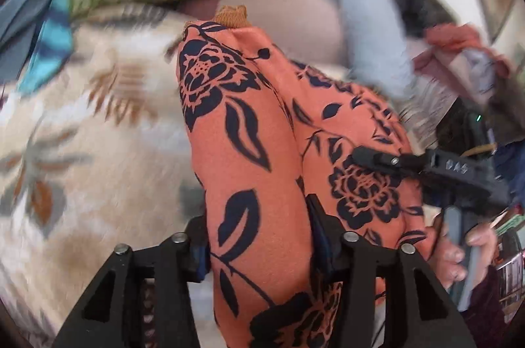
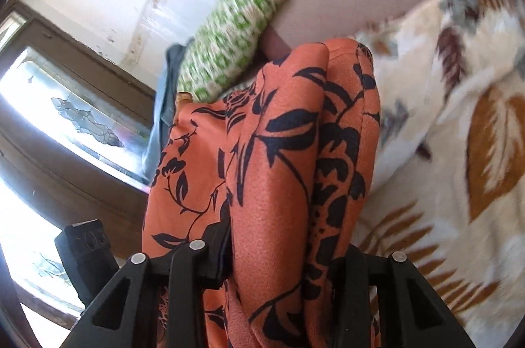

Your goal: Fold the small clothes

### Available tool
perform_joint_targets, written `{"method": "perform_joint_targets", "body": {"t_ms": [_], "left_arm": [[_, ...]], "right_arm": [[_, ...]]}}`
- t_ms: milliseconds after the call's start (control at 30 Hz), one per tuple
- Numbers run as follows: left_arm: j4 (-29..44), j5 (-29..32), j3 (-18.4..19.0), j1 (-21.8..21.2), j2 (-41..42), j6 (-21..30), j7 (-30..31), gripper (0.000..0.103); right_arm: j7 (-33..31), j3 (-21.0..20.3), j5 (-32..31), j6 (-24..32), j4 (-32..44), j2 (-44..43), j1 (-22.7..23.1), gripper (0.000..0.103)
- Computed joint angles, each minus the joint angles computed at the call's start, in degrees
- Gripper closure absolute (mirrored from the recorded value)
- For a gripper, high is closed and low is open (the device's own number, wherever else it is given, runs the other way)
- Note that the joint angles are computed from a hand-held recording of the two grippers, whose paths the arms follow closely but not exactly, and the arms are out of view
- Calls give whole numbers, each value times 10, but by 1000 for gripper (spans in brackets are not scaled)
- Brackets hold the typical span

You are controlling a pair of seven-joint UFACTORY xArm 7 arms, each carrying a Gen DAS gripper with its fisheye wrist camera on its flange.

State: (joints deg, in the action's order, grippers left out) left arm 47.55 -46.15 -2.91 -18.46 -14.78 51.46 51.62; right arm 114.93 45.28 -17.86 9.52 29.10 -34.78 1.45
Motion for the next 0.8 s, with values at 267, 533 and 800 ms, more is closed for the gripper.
{"method": "perform_joint_targets", "body": {"t_ms": [267,533,800], "left_arm": [[-27,-23,9,-15,-27,-134,6,26],[18,35,-47,-42,72,-273,-57,26],[99,95,-59,8,171,-152,-148,15]], "right_arm": [[10,-87,-15,191,34,28,100,39],[63,-31,-165,101,63,47,-5,72],[110,-88,-190,31,-9,110,13,86]]}}
